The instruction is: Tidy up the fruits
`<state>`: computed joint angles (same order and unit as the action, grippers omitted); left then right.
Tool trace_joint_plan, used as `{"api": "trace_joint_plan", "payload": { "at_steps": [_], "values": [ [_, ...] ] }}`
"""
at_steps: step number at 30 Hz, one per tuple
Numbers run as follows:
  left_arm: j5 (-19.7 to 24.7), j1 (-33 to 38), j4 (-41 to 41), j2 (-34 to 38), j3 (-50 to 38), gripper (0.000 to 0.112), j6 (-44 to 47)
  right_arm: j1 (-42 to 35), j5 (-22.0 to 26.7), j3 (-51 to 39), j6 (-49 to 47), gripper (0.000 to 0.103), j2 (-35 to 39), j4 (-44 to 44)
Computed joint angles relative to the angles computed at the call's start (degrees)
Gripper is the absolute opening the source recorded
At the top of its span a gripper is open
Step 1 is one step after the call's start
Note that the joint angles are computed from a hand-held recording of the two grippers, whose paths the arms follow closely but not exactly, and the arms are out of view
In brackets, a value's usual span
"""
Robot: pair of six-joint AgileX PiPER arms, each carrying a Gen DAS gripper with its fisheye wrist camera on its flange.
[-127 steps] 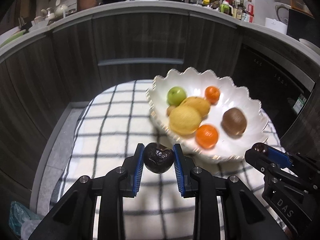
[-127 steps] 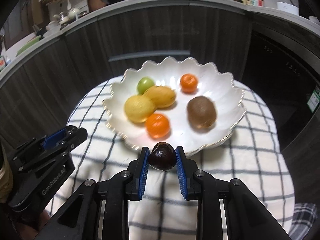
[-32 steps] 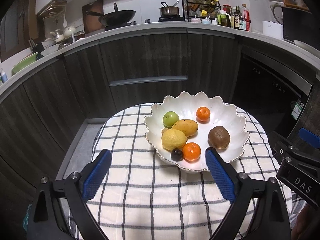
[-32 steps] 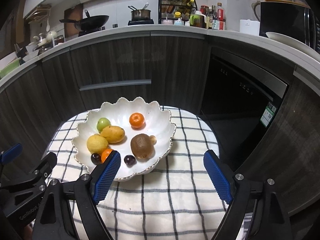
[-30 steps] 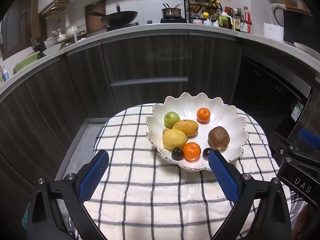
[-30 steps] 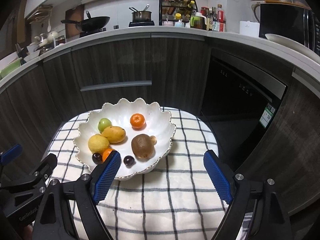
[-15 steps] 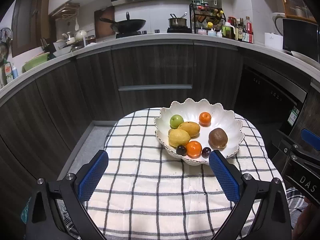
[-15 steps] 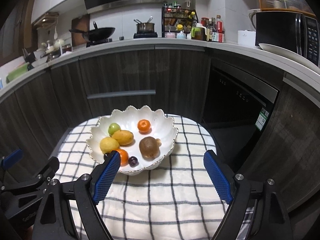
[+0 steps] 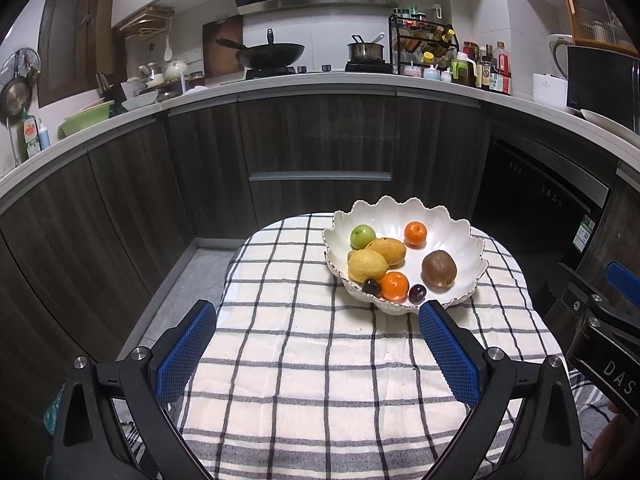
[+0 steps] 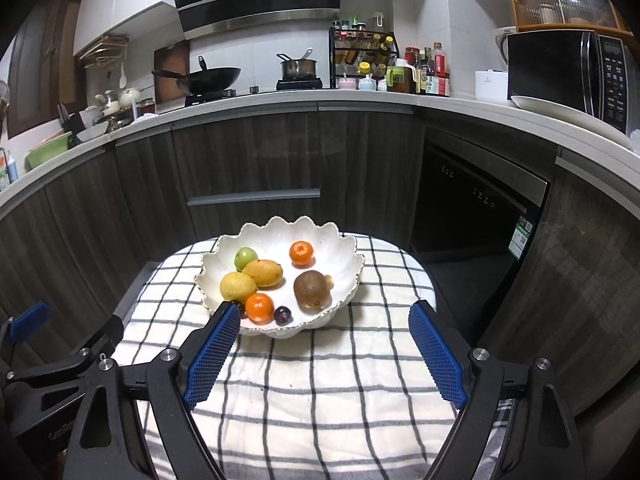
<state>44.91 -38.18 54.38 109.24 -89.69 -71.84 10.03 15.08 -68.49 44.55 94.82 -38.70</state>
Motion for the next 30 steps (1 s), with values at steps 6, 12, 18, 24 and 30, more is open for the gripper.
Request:
{"api": "trace_joint_plan", "payload": {
  "at_steps": [6, 12, 18, 24, 30],
  "values": [
    [0.1, -0.5, 1.1, -0.4, 1.0, 0.103, -1.3, 0.2, 0.0, 1.2, 1.6, 0.087, -0.8, -1.3],
    [0.2, -0.7, 1.4, -0.4, 1.1, 0.103, -1.9, 0.2, -0.3, 1.5, 3.1, 0.087, -1.0, -2.7],
    [0.2, -0.7, 1.4, -0.4, 1.1, 0.103, -1.7, 0.3, -0.2, 1.4, 2.9, 0.087, -1.0, -2.6],
    [0.4, -0.8, 1.3, -0.5, 0.8, 0.103, -1.6, 0.5, -0.1, 1.3, 3.5, 0.087, -1.0, -3.1],
    [0.4, -0.9, 1.4, -0.4, 0.8, 0.103, -1.7, 0.5, -0.1, 1.2, 3.1, 0.087, -1.0, -2.7]
  ]
}}
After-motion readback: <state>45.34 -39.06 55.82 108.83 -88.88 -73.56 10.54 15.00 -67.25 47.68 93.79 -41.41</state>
